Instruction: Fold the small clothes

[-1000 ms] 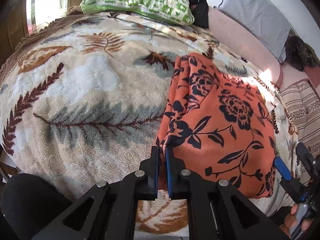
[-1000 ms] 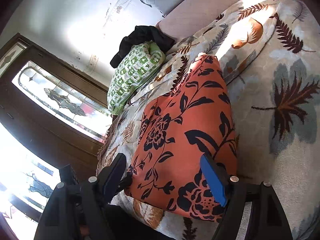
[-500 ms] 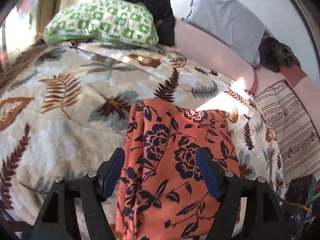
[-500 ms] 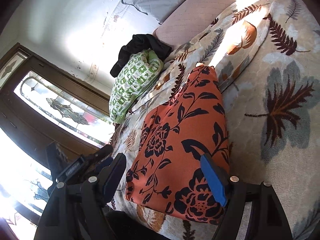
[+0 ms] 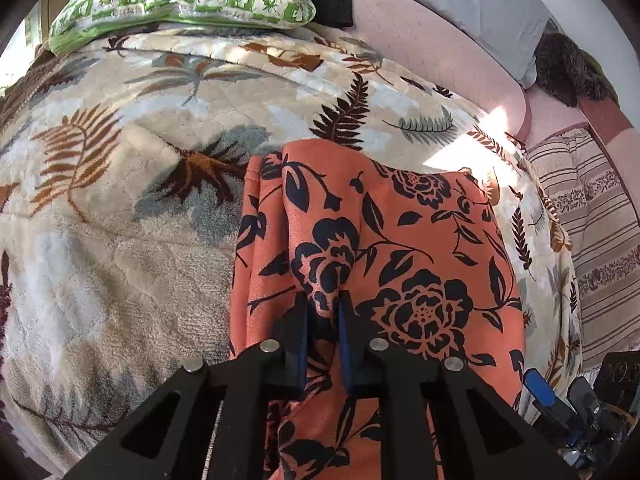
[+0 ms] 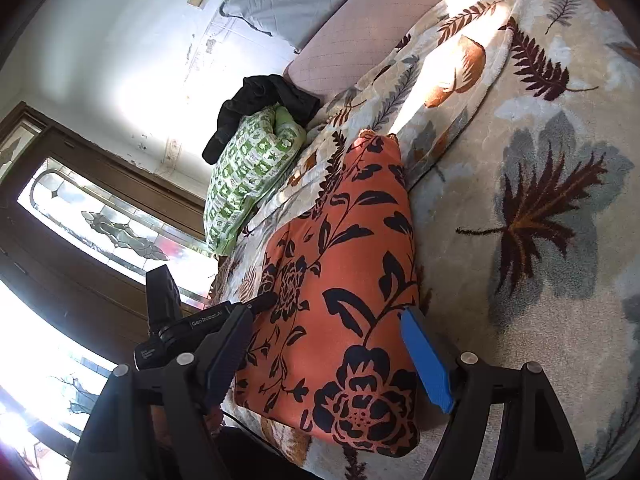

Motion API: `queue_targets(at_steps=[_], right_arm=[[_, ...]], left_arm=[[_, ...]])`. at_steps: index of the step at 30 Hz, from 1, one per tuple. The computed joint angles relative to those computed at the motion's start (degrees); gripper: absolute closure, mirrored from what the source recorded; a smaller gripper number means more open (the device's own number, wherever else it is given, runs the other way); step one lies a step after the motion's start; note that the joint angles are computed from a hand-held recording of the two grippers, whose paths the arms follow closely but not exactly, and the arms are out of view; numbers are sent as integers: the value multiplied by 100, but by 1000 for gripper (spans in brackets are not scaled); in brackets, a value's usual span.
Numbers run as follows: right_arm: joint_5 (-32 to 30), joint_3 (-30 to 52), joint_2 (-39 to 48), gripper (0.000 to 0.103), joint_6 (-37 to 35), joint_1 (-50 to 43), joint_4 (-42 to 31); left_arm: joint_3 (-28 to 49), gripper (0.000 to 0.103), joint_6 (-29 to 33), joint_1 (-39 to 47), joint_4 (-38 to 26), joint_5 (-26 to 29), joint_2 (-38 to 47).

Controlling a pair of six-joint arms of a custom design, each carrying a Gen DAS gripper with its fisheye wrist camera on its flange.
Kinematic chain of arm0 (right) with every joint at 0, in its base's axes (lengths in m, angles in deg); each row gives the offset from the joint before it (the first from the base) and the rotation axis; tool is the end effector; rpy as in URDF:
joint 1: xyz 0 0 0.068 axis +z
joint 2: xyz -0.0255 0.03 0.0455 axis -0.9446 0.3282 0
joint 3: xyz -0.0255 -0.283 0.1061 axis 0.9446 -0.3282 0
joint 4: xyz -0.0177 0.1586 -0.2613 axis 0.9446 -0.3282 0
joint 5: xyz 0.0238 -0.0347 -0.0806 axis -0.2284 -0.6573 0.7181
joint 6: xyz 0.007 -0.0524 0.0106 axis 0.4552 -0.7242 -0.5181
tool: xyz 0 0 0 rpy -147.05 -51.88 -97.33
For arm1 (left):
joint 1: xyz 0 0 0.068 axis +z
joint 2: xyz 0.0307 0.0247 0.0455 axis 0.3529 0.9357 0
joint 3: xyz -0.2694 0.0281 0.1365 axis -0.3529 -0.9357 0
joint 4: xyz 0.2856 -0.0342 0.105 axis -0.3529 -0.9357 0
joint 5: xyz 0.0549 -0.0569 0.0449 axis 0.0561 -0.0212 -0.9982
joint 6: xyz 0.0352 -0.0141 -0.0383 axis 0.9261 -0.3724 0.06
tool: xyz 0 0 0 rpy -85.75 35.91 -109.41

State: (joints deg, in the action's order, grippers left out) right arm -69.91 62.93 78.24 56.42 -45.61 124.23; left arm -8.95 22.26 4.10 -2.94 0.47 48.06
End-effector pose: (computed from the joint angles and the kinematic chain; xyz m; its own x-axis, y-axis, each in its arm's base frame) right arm 0.2023 0.1139 0.0672 -0.8307 0.3179 -0.4570 -0.2201 0.5664 0.7942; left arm 0.2365 -0.0714 0.1312 -0.8378 -0.3008 -0.4557 -0.1661 0.9354 -0.3122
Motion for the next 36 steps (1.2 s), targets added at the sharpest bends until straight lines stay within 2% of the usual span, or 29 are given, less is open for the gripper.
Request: queue_targets(at_steps=[3, 4, 7, 8, 12, 15, 17, 19, 20, 21, 22, 23, 24, 25, 28, 30, 32, 34, 36], right_arm=[[96, 41, -75, 23, -38, 16, -191], [117, 44, -103, 23, -65, 11, -245], [250, 98, -146, 23, -126, 74, -434], [221, 149, -117, 23, -116, 88, -498], [136, 145, -748, 23, -277, 44, -1021], [-377, 367, -1138, 23, -126, -186, -1203], [-893, 712, -949, 16, 172, -253, -1146], [-1596, 1082, -152, 13, 615, -178, -524], [-1931, 1359, 400, 13, 687, -96, -475], [-1923, 1730, 812, 13, 423, 22, -1223], [-1848, 1922, 1361, 14, 508, 89, -1275], [-1877, 1827, 1808, 18, 948, 6, -367], [-1992, 1681, 1979, 18, 1348, -90, 335], [-2080, 1644, 1932, 18, 1456, -137, 350], [-1996, 1744, 1688, 18, 1136, -54, -319], [-1972, 1757, 1722, 18, 1184, -44, -263], [-2022, 1740, 1886, 18, 1247, -75, 4], [-2074, 1730, 1871, 18, 1229, -108, -5], [-2134, 1742, 1748, 18, 1134, -166, -254]], left_arm=[[-168, 92, 41, -311, -257, -753, -894], [-193, 92, 69, -296, -253, -828, -876], [-269, 91, 267, 220, 403, -251, 293], [-376, 91, 310, 247, 681, -265, 364], [-332, 91, 347, 10, 428, -568, 186], [-399, 91, 260, 119, 498, -398, 148], [-380, 91, 247, 77, 484, -466, 167], [-362, 90, 225, -68, 459, -665, 194], [-351, 90, 224, -121, 448, -747, 215], [-347, 90, 235, -142, 462, -748, 248], [-343, 90, 245, -160, 458, -799, 264], [-346, 90, 254, -164, 438, -804, 242], [-331, 90, 246, -155, 389, -789, 214], [-287, 90, 242, -154, 305, -790, 210], [-158, 86, 1, -354, -247, -1091, -248], [-152, 86, -226, -676, -611, -1457, -909], [-99, 86, -183, -1117, -751, -1805, -1305], [52, 85, -35, -1435, -708, -1991, -960], [253, 86, -44, -1229, -593, -1598, 74]])
